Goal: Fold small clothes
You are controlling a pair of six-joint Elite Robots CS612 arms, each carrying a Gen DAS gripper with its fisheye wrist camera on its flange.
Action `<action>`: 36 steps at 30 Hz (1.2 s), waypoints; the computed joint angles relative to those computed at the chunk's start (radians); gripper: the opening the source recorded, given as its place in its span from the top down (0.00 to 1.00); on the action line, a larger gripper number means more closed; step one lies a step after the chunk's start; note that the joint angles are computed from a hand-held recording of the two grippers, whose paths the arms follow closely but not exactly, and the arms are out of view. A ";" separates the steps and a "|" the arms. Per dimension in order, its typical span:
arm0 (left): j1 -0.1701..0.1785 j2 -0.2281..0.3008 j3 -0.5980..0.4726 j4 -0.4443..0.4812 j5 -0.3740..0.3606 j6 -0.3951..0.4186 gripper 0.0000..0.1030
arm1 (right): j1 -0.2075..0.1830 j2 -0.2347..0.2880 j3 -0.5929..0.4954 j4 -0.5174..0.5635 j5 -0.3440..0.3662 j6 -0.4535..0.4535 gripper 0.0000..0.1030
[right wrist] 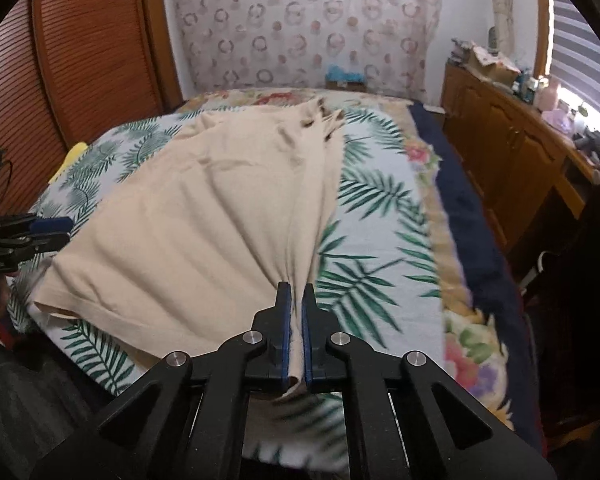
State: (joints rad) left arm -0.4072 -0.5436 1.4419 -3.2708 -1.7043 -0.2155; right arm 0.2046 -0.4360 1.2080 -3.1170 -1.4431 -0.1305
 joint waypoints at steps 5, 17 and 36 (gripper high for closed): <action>-0.003 0.000 0.000 0.016 -0.002 0.007 0.62 | -0.004 0.000 -0.002 0.024 0.011 0.028 0.98; -0.006 -0.002 0.004 0.016 0.001 0.002 0.62 | 0.007 0.018 -0.032 0.040 -0.021 0.025 0.73; 0.000 -0.001 0.004 0.054 -0.059 -0.012 0.62 | 0.017 0.041 -0.065 0.122 -0.057 0.041 0.30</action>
